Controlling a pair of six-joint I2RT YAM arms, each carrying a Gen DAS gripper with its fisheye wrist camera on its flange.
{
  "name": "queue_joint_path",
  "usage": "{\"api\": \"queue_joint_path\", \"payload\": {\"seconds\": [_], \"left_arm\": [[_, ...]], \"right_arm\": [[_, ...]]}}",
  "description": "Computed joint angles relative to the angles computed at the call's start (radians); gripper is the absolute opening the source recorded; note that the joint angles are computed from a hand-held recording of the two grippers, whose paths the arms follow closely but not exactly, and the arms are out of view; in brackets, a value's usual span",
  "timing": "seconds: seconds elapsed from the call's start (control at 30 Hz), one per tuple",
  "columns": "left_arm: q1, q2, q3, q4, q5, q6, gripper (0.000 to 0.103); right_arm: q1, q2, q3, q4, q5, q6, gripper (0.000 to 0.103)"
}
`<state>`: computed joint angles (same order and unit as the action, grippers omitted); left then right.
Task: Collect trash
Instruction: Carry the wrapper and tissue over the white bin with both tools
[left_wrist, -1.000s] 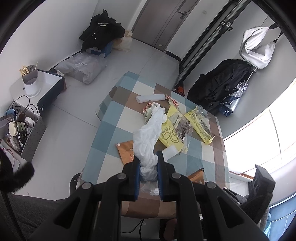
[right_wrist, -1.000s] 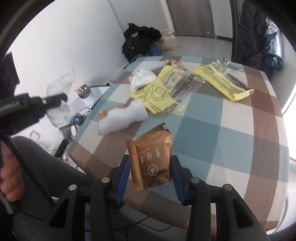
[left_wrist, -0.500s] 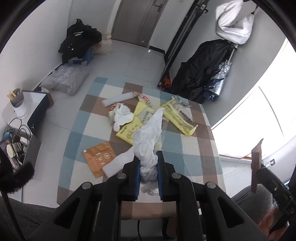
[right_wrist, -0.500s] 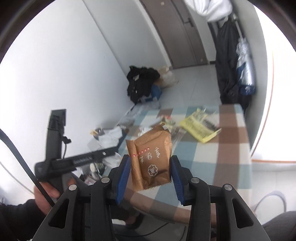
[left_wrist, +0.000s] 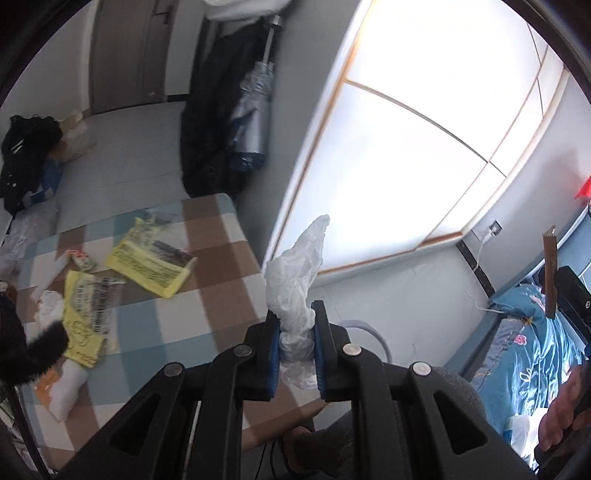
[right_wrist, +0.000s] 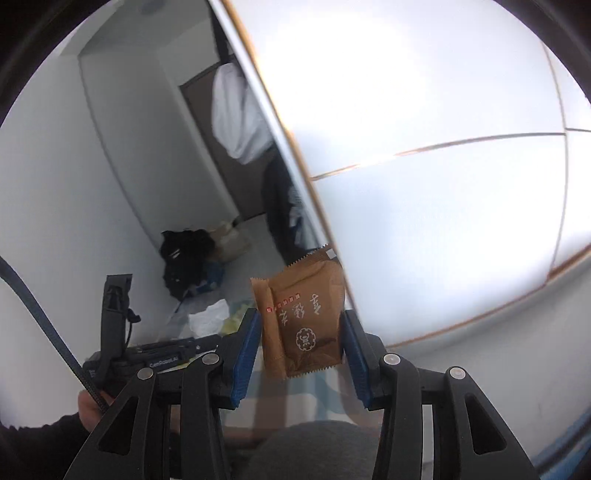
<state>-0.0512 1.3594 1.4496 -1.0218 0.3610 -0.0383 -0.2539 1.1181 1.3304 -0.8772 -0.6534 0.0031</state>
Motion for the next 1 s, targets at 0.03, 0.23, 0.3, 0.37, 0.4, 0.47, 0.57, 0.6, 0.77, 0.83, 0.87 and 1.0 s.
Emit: {"api": "queue_joint_path", "payload": {"seconds": [0.03,0.23,0.3,0.37,0.4,0.47,0.57,0.6,0.77,0.83,0.87,1.0], "left_arm": [[-0.036,0.023,0.0,0.006,0.003,-0.013,0.011],[-0.247,0.201,0.046,0.04,0.001,-0.064,0.011],[-0.289,0.277,0.074,0.045,0.005,-0.054,0.011],[-0.321,0.36,0.126,0.038,-0.012,-0.027,0.011],[-0.332,0.391,0.148,0.031,-0.012,-0.016,0.011],[-0.341,0.468,0.194,0.011,0.0,0.006,0.011],[-0.343,0.592,0.28,-0.048,0.029,0.038,0.011],[-0.35,0.645,0.33,-0.076,0.03,0.05,0.011],[-0.359,0.824,0.496,-0.193,0.037,0.106,0.011],[-0.369,0.874,0.554,-0.234,0.037,0.107,0.011],[-0.37,0.909,0.593,-0.263,0.044,0.115,0.011],[-0.388,1.008,0.731,-0.352,0.046,0.107,0.011]], "right_arm": [[-0.05,0.015,-0.003,-0.019,-0.018,-0.03,0.044],[-0.25,0.123,-0.107,0.002,-0.013,-0.143,0.044],[-0.28,0.178,-0.147,0.035,-0.007,-0.152,0.044],[-0.29,0.243,-0.182,0.073,0.022,-0.158,0.044],[-0.288,0.284,-0.204,0.102,0.045,-0.159,0.044],[-0.293,0.371,-0.212,0.13,0.059,-0.173,0.044],[-0.265,0.488,-0.25,0.201,0.089,-0.156,0.044],[-0.257,0.53,-0.251,0.222,0.089,-0.146,0.043],[-0.227,0.724,-0.27,0.304,0.1,-0.124,0.044],[-0.194,0.8,-0.263,0.333,0.124,-0.099,0.045],[-0.18,0.835,-0.254,0.34,0.131,-0.084,0.045],[-0.176,0.954,-0.243,0.38,0.14,-0.079,0.056]]}}
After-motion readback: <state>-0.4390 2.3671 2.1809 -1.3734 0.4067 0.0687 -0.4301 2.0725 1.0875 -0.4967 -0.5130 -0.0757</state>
